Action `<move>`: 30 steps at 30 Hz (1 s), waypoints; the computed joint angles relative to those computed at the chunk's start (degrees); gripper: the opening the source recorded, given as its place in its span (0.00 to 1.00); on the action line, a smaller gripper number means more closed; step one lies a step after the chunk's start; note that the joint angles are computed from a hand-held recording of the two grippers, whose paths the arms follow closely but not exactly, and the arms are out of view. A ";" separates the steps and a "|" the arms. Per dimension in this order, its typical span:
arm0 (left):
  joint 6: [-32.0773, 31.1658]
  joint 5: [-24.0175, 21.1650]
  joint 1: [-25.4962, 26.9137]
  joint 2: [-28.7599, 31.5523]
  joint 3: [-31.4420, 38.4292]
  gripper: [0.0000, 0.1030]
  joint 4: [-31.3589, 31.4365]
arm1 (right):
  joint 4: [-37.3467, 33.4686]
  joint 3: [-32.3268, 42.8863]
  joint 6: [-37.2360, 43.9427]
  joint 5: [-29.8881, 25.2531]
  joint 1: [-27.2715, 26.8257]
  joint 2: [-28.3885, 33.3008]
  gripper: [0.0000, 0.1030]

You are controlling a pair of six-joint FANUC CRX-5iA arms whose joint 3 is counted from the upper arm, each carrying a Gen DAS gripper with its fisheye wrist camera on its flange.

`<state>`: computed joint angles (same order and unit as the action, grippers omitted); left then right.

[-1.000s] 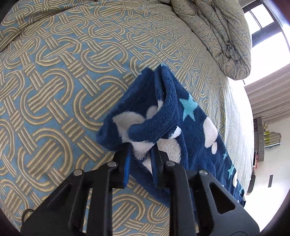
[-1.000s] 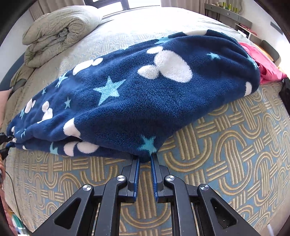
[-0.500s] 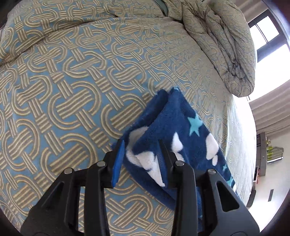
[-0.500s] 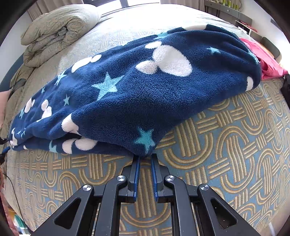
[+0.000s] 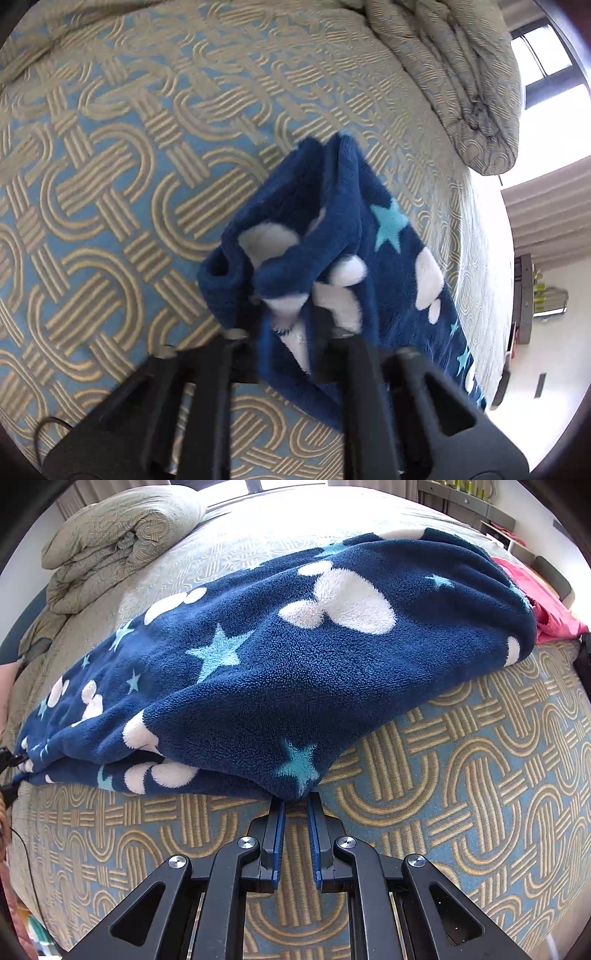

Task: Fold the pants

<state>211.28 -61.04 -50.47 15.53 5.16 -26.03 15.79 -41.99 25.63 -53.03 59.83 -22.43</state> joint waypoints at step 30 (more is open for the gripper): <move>-12.84 -14.97 -7.28 9.82 18.28 0.45 -1.64 | 2.62 -3.43 4.61 3.93 1.73 -6.85 0.29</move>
